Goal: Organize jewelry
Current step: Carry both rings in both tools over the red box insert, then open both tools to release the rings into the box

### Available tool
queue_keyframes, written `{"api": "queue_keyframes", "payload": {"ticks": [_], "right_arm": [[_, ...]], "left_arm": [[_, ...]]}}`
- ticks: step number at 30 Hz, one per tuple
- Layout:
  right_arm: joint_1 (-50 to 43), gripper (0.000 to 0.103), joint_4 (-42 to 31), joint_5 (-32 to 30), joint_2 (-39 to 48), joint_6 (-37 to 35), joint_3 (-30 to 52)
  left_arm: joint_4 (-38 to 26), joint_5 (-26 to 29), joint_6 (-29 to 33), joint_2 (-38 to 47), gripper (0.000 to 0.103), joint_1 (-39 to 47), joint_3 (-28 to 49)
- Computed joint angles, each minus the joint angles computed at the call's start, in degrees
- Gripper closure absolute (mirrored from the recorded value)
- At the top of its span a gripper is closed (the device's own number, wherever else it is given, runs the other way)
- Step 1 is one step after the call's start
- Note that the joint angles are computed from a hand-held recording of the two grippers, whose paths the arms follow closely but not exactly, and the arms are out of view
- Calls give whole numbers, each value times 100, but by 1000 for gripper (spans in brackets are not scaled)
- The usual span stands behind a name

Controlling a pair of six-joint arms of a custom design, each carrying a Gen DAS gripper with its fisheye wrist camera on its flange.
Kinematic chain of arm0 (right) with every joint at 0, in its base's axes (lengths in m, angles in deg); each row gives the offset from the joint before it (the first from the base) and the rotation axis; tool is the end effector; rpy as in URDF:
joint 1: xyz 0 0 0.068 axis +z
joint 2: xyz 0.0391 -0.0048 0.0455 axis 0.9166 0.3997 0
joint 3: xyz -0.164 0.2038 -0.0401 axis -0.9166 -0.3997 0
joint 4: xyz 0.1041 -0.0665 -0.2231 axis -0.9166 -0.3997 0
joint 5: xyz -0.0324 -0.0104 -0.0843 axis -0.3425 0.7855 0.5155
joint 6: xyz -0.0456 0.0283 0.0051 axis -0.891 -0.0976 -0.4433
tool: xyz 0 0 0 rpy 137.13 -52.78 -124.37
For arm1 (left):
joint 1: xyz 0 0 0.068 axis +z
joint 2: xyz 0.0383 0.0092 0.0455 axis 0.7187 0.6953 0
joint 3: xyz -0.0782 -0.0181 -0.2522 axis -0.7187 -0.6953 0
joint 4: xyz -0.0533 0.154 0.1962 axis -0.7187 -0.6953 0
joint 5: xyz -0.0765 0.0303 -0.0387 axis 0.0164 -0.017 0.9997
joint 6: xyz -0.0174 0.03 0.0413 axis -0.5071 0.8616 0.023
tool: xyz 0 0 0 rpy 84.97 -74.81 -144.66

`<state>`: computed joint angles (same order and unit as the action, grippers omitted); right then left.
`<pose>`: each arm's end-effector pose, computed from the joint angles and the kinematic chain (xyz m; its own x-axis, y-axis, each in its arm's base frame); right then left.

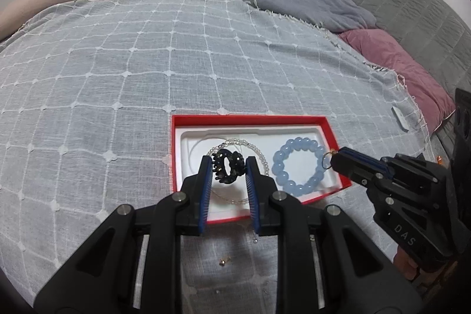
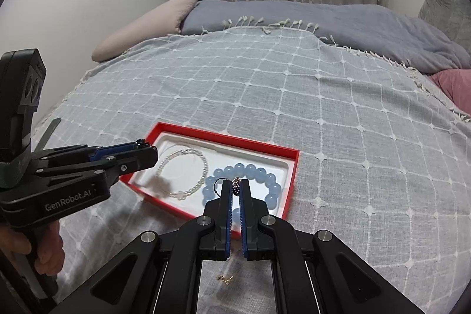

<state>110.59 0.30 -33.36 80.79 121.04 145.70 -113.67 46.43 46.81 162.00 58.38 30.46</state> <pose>0.1866 0.1599 0.2667 -0.7479 0.0626 -0.6608 0.0173 0.9971 0.0748 0.2655 0.0387 0.2512 -0.7495 0.2824 -0.5987 0.4919 0.8429 -0.2182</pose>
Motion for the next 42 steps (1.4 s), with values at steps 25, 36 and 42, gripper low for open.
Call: {"api": "queue_keyframes", "payload": {"ticks": [25, 36, 42], "right_arm": [[-84, 91, -255, 23, -147, 309, -56], [578, 71, -820, 533, -623, 856, -21], [1012, 29, -1125, 910, -734, 1211, 68]], "left_arm": [[-202, 175, 118, 89, 60, 254, 318], [-194, 161, 710, -285, 51, 899, 18], [-244, 140, 986, -565, 35, 1222, -246]]}}
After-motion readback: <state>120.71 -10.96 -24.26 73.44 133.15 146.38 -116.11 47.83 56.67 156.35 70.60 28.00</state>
